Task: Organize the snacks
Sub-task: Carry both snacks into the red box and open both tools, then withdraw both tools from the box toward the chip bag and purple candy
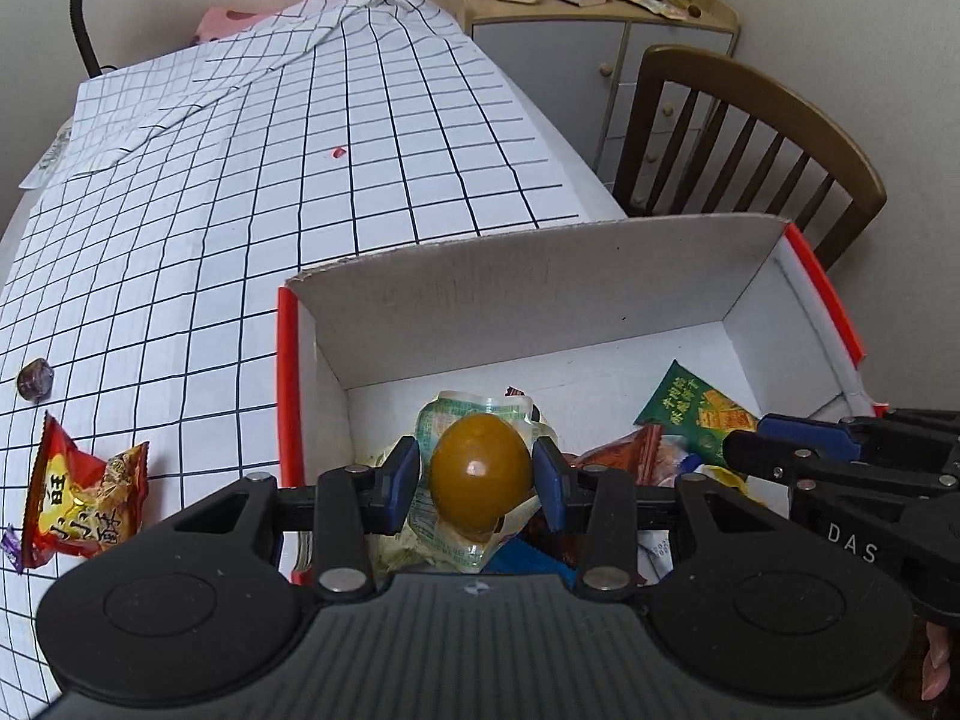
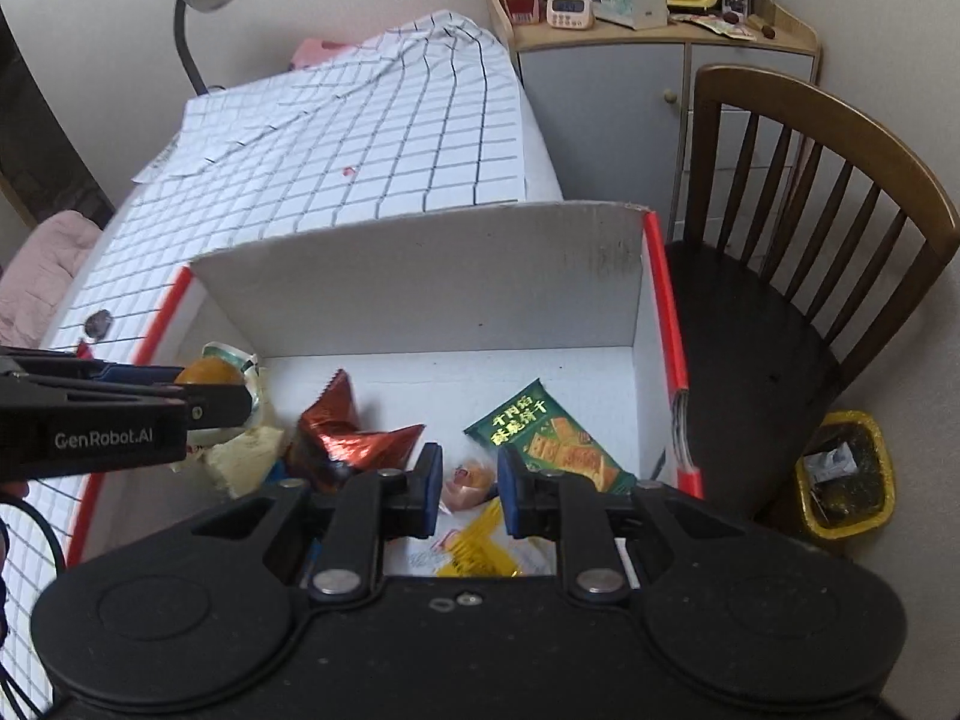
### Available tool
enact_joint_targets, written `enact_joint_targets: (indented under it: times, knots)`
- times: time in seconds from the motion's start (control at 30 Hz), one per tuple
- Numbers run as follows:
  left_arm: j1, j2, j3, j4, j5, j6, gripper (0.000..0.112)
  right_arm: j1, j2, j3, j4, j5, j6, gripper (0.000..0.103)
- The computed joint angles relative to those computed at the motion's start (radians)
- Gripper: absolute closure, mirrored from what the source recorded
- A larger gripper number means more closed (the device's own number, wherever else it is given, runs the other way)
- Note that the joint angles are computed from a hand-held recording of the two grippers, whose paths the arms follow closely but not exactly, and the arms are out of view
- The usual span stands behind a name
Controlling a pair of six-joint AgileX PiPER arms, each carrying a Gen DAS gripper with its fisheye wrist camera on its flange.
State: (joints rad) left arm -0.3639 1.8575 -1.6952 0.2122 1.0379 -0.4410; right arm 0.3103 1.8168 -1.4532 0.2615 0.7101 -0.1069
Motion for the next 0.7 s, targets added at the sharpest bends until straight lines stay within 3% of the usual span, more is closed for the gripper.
enact_joint_targets:
  times: [0.23,0.53,0.7]
  knots:
    - [0.005,0.073,-0.037,-0.017,0.028,0.027,0.072,-0.012,0.023,-0.009,0.02,0.019,-0.012,0.084]
    - [0.008,0.061,0.009,-0.038,-0.015,0.044,0.071,-0.02,-0.025,0.037,0.061,0.017,-0.051,0.078]
    - [0.015,0.002,0.071,-0.065,-0.065,0.041,0.06,-0.021,-0.067,0.067,0.08,0.017,-0.067,0.076]
